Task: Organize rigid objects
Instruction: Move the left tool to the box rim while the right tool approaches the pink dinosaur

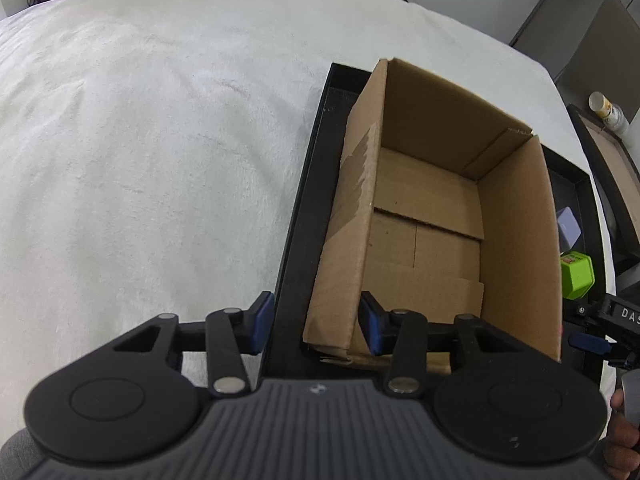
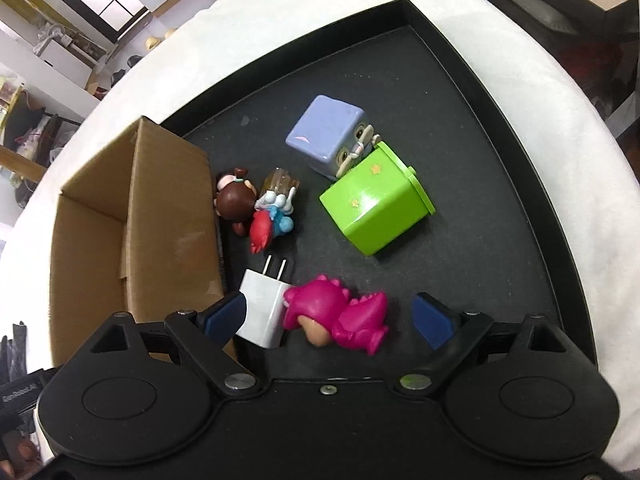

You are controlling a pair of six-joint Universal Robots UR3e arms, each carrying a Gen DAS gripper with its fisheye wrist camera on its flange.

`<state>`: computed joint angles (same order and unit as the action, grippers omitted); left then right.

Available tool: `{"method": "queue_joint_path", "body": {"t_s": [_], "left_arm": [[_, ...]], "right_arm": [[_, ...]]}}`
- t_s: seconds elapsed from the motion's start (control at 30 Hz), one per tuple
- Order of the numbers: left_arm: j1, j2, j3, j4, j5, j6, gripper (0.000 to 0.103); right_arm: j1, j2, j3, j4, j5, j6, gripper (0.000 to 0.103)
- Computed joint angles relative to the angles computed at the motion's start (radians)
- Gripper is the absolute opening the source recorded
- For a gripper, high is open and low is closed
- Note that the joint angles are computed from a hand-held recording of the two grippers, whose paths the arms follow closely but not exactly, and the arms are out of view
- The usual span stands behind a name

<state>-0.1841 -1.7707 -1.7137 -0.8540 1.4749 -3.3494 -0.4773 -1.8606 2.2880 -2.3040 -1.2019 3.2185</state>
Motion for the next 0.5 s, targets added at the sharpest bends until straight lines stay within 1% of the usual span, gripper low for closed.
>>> {"method": "queue_joint_path", "body": {"t_s": [0.13, 0.2, 0.23, 0.27, 0.3, 0.4, 0.5], "left_arm": [[0.02, -0.008, -0.003, -0.017, -0.023, -0.002, 0.034], [0.032, -0.004, -0.012, -0.011, -0.042, -0.008, 0.028], [0.036, -0.004, -0.012, -0.011, -0.052, -0.011, 0.025], [0.039, -0.003, -0.013, -0.01, -0.06, -0.009, 0.02], [0.038, -0.003, -0.011, -0.012, -0.063, -0.009, 0.018], [0.024, -0.005, 0.004, -0.019, -0.044, 0.003, 0.017], [0.023, 0.001, 0.001, -0.023, -0.045, 0.017, 0.017]], "right_arm": [[0.031, 0.024, 0.012, -0.035, -0.029, 0.018, 0.09], [0.038, 0.037, 0.002, -0.019, -0.034, 0.016, 0.087], [0.046, 0.052, -0.009, -0.015, -0.04, 0.02, 0.08], [0.049, 0.058, -0.016, -0.006, -0.039, 0.012, 0.067], [0.053, 0.063, -0.022, 0.004, -0.038, -0.002, 0.064], [0.052, 0.034, -0.002, -0.002, -0.038, -0.019, 0.063], [0.037, -0.011, 0.01, 0.024, -0.031, -0.027, 0.063]]}}
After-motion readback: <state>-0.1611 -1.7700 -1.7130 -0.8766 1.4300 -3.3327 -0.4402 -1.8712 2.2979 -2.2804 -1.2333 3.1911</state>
